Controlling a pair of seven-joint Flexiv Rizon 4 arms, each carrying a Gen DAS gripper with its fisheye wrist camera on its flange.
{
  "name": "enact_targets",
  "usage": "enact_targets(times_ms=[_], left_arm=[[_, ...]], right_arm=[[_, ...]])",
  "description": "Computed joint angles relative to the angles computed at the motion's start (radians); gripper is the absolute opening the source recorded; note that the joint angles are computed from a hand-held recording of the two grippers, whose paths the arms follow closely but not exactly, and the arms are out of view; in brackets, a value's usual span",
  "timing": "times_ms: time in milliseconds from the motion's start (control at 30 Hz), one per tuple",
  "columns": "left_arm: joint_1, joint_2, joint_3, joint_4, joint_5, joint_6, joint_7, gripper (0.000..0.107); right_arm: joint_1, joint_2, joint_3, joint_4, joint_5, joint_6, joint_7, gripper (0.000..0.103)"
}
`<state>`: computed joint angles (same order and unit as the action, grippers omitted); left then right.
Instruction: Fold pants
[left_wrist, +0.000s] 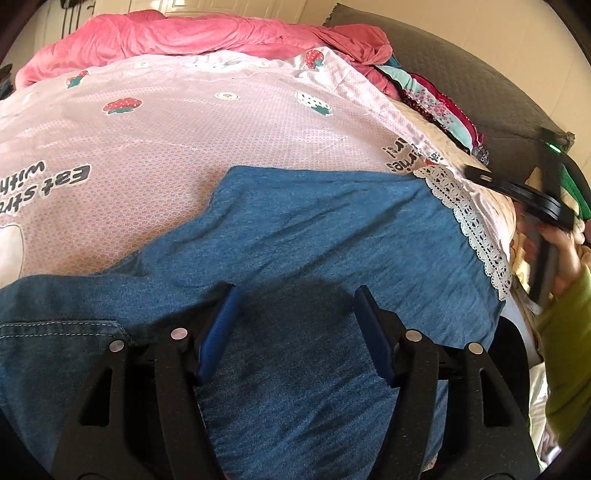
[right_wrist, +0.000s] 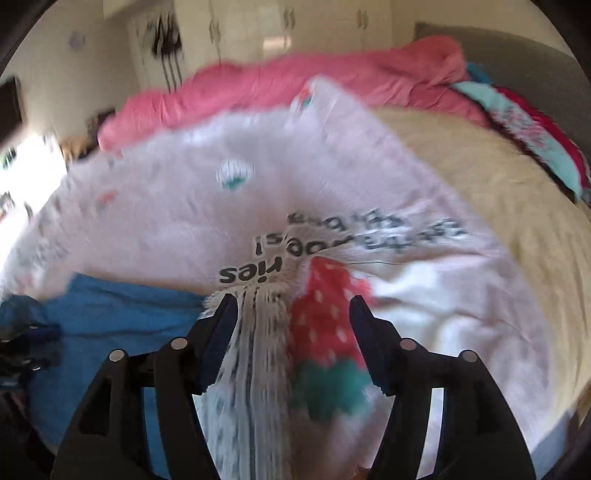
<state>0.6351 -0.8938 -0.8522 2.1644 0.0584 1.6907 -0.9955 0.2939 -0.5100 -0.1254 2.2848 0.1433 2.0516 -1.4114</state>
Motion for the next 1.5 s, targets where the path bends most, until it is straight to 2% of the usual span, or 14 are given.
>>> enact_targets(times_ms=[67,133,233,267,333,467,567,733,833,967,1067,1167,1333,1500], left_arm=[[-0.001,0.012,0.002,0.008,0.001,0.010,-0.007,0.060],[0.004,0.042,0.006,0.028,0.015,0.037,-0.013,0.066],[0.015,0.104,0.028,0.059,0.058,0.144,-0.045,0.071],[0.020,0.131,0.044,0.070,0.070,0.177,-0.067,0.078],[0.011,0.178,0.098,0.085,0.071,0.200,-0.113,0.080],[0.012,0.215,0.211,0.127,0.088,0.206,-0.179,0.081],[0.058,0.221,0.216,0.138,0.114,0.187,-0.212,0.075],[0.108,0.202,0.193,0.140,0.149,0.182,-0.235,0.075],[0.040,0.210,0.255,0.126,0.145,0.196,-0.236,0.075],[0.072,0.178,0.233,0.126,0.181,0.227,-0.241,0.075],[0.045,0.184,0.268,0.131,0.206,0.269,-0.250,0.075],[-0.008,0.235,0.321,0.157,0.210,0.314,-0.290,0.076],[-0.082,0.322,0.387,0.217,0.309,0.394,-0.314,0.080],[-0.076,0.319,0.354,0.231,0.349,0.312,-0.331,0.082]], right_arm=[[0.021,0.038,0.012,0.075,0.022,0.051,-0.021,0.062],[0.103,0.059,0.001,0.147,0.084,0.109,-0.076,0.062],[0.169,0.065,0.033,0.203,0.133,0.166,-0.137,0.062],[0.191,0.063,0.042,0.205,0.150,0.168,-0.149,0.062],[0.241,0.056,0.036,0.208,0.186,0.154,-0.180,0.062],[0.384,0.025,-0.072,0.177,0.289,0.058,-0.229,0.062],[0.464,0.007,-0.163,0.177,0.324,-0.024,-0.206,0.062],[0.478,0.010,-0.190,0.216,0.275,-0.018,-0.163,0.062],[0.398,-0.025,-0.115,0.220,0.243,0.052,-0.138,0.062],[0.363,-0.039,-0.079,0.216,0.246,0.091,-0.128,0.062],[0.377,-0.029,-0.083,0.223,0.260,0.094,-0.137,0.062],[0.313,0.011,-0.012,0.250,0.241,0.132,-0.109,0.072],[0.295,0.053,0.061,0.292,0.266,0.219,-0.101,0.073],[0.340,0.060,0.061,0.265,0.283,0.166,-0.130,0.076]])
